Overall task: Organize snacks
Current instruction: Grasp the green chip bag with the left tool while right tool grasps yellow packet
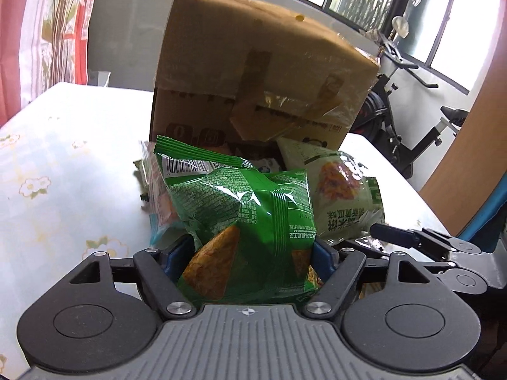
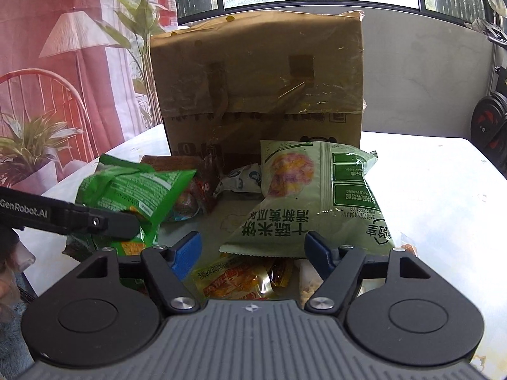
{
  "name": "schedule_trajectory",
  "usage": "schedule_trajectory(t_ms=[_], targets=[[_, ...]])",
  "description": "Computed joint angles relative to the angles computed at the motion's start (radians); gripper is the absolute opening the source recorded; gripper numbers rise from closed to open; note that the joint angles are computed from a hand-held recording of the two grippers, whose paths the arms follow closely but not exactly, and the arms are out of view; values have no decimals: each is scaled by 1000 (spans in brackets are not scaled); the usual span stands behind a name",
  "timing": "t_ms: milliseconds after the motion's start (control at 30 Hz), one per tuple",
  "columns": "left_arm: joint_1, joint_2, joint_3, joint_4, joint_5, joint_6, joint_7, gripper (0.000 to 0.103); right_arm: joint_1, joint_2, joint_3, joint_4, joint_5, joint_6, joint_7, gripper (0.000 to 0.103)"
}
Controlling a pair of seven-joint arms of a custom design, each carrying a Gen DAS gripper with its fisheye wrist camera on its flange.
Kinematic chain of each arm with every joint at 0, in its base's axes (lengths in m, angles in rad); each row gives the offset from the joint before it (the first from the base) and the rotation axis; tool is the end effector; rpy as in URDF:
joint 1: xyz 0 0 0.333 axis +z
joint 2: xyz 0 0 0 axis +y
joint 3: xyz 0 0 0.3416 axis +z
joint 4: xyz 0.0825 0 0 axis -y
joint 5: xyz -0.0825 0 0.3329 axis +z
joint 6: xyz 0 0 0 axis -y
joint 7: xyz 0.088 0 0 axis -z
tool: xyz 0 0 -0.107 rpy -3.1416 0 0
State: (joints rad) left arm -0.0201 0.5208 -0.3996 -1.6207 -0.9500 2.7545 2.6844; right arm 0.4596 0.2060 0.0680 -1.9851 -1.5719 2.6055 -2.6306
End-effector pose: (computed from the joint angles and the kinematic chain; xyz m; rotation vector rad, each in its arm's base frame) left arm 0.6602 -0.1974 0.4417 -1.2210 2.3807 -1.3406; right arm 0.4925 0.3085 0.4451 -1.3505 1.7773 -0.8690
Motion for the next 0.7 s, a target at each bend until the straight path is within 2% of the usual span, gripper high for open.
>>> schedule_trajectory(t_ms=[100,267,367,500,700], targets=[[20,-20,-37,-25,-71,61,91,79,-2,5,0,3,6,11,-8,73],[-9,-23,-13,-23,-80,140,73,78,0,17,-2,13,51,32,-79,67],[-18,-20,-2,-21,-42,154,22,78,-2,27,-5,19,81,62,-118,67],[3,-22,-25,-27,-30,156,27,78,-2,40,-13,24,139,96,-173,67],[9,-18,-25,-30,-2,150,5,78,19,42,-18,23,250,61,-301,67]])
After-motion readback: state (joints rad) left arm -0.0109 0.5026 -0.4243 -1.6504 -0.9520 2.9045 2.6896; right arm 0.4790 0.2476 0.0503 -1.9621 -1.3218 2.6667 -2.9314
